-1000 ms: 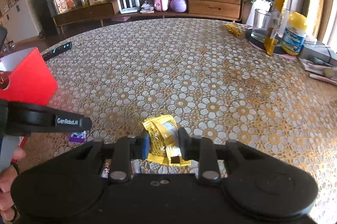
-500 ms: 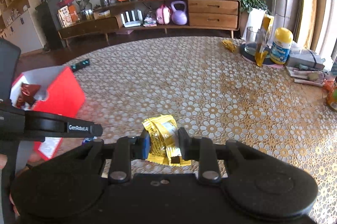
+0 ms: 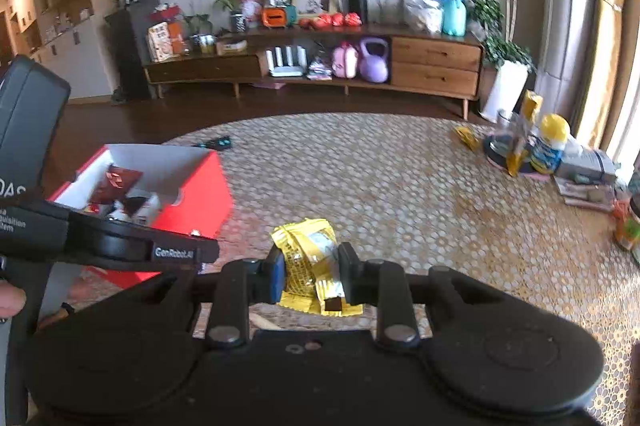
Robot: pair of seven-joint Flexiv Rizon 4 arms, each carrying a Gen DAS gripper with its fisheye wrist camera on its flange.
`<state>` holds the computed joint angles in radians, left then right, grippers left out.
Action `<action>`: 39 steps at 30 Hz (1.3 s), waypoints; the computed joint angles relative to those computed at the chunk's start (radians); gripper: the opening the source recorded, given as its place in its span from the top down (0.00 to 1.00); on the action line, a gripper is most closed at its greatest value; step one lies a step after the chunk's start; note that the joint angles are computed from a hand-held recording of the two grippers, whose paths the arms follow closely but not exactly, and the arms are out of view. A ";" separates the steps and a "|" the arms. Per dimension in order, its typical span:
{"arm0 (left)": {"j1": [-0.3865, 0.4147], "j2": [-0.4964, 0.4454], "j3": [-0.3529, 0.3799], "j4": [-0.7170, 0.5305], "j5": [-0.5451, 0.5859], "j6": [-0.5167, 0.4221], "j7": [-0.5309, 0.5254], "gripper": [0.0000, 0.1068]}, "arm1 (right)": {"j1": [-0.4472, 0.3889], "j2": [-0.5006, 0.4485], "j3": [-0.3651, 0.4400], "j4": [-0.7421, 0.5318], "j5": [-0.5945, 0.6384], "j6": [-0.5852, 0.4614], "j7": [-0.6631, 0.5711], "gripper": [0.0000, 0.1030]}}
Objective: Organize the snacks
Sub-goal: 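Carry the purple candy and yellow wrapper over the red box with both grippers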
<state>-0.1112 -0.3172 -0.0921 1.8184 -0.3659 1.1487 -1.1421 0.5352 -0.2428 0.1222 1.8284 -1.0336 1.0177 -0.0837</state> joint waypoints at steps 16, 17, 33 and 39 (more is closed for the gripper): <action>0.083 0.099 0.042 0.037 -0.108 -0.052 0.168 0.78 | 0.086 -0.105 -0.012 -0.182 0.063 0.027 -0.095 0.76; 0.089 0.098 0.045 0.035 -0.112 -0.054 0.175 0.78 | 0.093 -0.117 -0.015 -0.197 0.075 0.032 -0.105 0.76; 0.196 0.038 0.087 -0.041 -0.102 -0.063 0.188 0.78 | 0.215 -0.329 -0.066 -0.499 0.278 -0.013 -0.346 0.76; 0.220 -0.012 0.103 -0.088 -0.059 -0.057 0.156 0.78 | 0.241 -0.405 -0.081 -0.604 0.354 -0.050 -0.421 0.76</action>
